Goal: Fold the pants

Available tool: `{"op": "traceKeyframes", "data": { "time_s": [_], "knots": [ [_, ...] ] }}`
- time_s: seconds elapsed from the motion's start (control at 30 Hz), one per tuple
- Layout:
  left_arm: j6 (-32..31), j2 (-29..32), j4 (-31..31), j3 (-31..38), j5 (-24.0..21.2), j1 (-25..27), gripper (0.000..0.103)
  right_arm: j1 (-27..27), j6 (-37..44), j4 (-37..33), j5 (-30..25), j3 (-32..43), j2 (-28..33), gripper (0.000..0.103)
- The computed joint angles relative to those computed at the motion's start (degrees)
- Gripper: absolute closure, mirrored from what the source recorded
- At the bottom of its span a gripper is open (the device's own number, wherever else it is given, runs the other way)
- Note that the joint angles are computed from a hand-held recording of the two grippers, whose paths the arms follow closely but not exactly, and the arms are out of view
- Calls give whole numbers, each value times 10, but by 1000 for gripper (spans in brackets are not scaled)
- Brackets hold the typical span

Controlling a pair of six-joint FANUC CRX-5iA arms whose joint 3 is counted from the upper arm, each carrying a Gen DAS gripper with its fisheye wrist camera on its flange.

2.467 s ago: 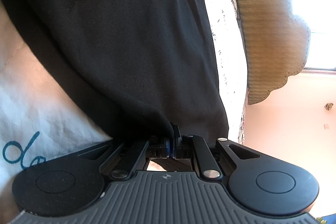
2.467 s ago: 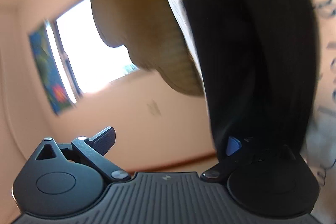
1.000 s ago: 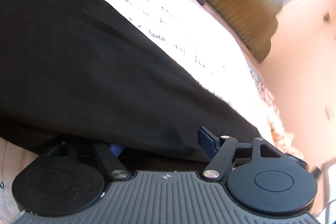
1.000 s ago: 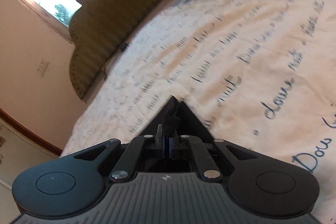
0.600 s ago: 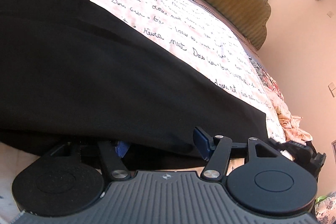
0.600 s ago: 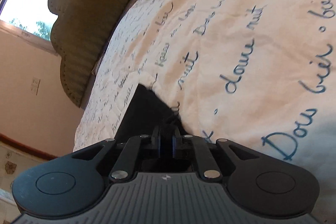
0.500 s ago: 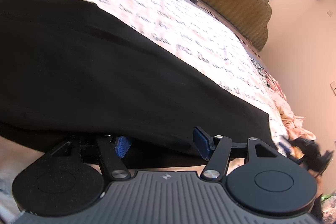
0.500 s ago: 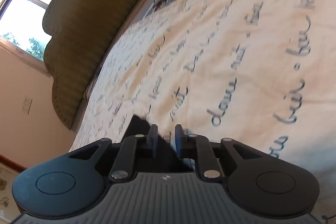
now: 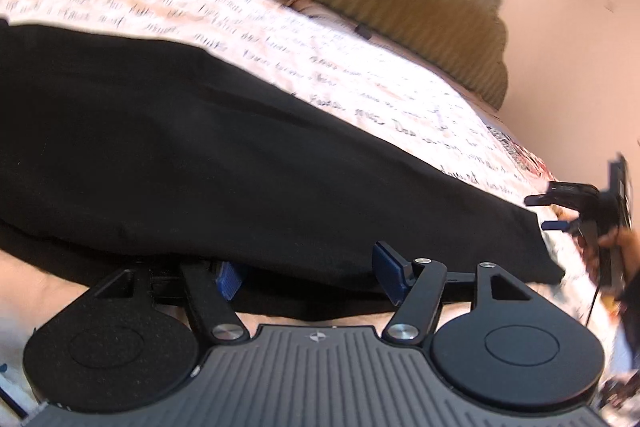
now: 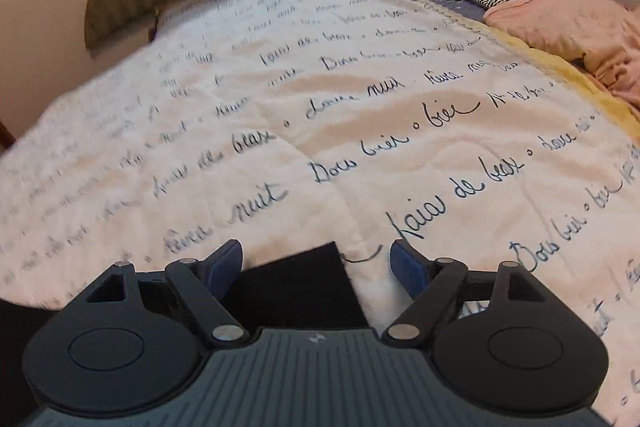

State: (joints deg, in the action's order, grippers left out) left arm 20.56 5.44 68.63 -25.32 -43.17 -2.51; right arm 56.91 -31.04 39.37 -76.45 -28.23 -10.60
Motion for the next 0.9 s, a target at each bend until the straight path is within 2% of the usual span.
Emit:
{"op": "traceKeyframes", "data": {
  "time_s": [0.07,0.1,0.13,0.17,0.27,0.37,0.5,0.57,0.63,0.7,0.77,0.8,0.83,0.87,0.9],
  "knots": [
    [-65,-11,48,-29,21,-14,27,-7,12,-4,63,-30,-25,26],
    [-82,-11,58,-31,23,-15,25,-5,7,9,84,-45,-35,36],
    [-89,-11,61,-33,29,-19,23,-1,12,15,85,-49,-35,69],
    [-90,-10,61,-31,34,-25,20,3,18,14,84,-51,-34,85],
    [-91,-6,59,-26,29,-28,16,19,-11,55,96,-80,-54,89],
    [-93,-6,65,-28,31,-32,16,33,-88,112,83,-111,-83,90],
    [-102,-14,72,-40,18,-21,16,17,-108,87,117,-131,-75,91],
    [-103,-15,71,-42,6,-11,16,22,-194,127,127,-165,-89,91],
    [-82,-13,53,-32,-8,-2,16,24,-254,154,138,-190,-103,89],
    [-29,-14,14,-12,-21,10,17,31,-292,160,140,-203,-125,85],
    [12,-18,-4,2,-32,22,17,62,-353,153,77,-192,-129,69],
    [16,-19,0,6,-39,27,17,89,-387,151,14,-175,-115,64],
    [10,-21,13,6,-40,31,16,109,-406,163,-31,-166,-102,50],
    [-2,-25,30,3,-31,32,16,123,-421,188,-52,-163,-93,36],
    [-15,-29,47,0,-17,31,16,129,-434,223,-50,-166,-86,34]
  ]
}}
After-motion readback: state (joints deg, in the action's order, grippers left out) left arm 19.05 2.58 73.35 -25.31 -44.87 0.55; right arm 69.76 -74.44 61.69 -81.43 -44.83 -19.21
